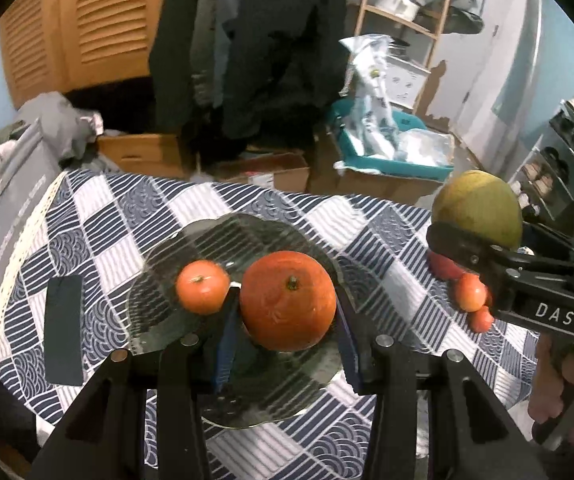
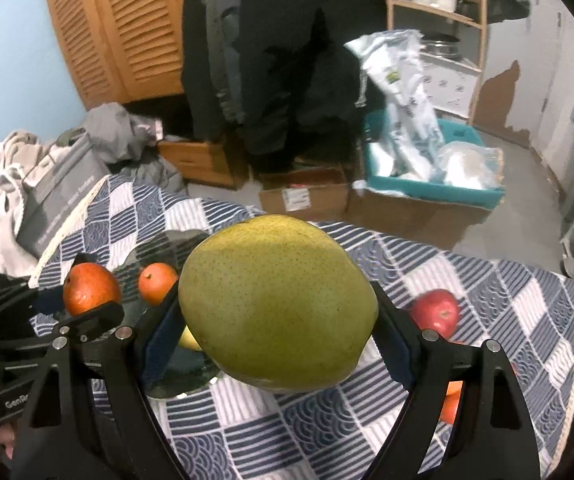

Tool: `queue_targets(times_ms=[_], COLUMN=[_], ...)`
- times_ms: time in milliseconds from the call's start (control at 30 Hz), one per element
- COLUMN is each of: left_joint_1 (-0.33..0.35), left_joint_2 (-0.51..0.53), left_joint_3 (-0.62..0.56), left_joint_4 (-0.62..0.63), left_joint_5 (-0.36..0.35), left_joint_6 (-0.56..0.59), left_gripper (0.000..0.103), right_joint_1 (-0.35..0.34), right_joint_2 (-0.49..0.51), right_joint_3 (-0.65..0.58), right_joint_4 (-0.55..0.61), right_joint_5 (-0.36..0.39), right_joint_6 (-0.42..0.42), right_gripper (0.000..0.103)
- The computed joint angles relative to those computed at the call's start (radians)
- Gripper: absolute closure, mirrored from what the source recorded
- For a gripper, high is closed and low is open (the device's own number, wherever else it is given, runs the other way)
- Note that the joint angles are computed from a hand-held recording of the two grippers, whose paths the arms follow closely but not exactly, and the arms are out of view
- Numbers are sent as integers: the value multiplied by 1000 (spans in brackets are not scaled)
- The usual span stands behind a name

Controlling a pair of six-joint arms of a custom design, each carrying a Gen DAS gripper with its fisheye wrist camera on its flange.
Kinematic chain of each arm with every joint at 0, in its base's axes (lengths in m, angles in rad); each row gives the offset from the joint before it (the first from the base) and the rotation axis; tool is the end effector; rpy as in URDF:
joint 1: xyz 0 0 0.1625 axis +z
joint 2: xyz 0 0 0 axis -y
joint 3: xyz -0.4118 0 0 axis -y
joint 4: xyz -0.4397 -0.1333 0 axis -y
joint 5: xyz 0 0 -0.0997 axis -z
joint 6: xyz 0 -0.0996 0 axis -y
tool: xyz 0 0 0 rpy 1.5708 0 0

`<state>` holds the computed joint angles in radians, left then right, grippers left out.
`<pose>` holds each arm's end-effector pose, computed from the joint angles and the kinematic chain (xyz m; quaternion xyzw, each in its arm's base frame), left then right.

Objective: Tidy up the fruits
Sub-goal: 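Carry the orange with the left tool while the right tool carries the pear to the glass bowl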

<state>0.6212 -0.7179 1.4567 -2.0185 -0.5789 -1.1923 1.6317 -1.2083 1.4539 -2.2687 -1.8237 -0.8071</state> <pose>-0.4554 -0.5924 0.0565 -0.0368 0.8722 -0.3521 0.3376 0.1510 -0.6964 0.3975 0.3809 -0.8890 0.1623 0.1955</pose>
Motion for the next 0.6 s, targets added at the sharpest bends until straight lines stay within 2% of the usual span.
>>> queue_targets(times_ms=[300, 600], left_joint_1=[29, 68], left_joint_2=[-66, -82], left_joint_3=[84, 118], left_joint_4=[76, 97], left_joint_5=[-23, -54], left_joint_6=[-120, -159], left_gripper=[58, 58], right_joint_1=[30, 41], right_joint_2=[54, 119], right_joint_3=[22, 29], right_joint_4=[24, 37], right_joint_5=[-42, -89], right_joint_6=[10, 26], right_gripper=[18, 18])
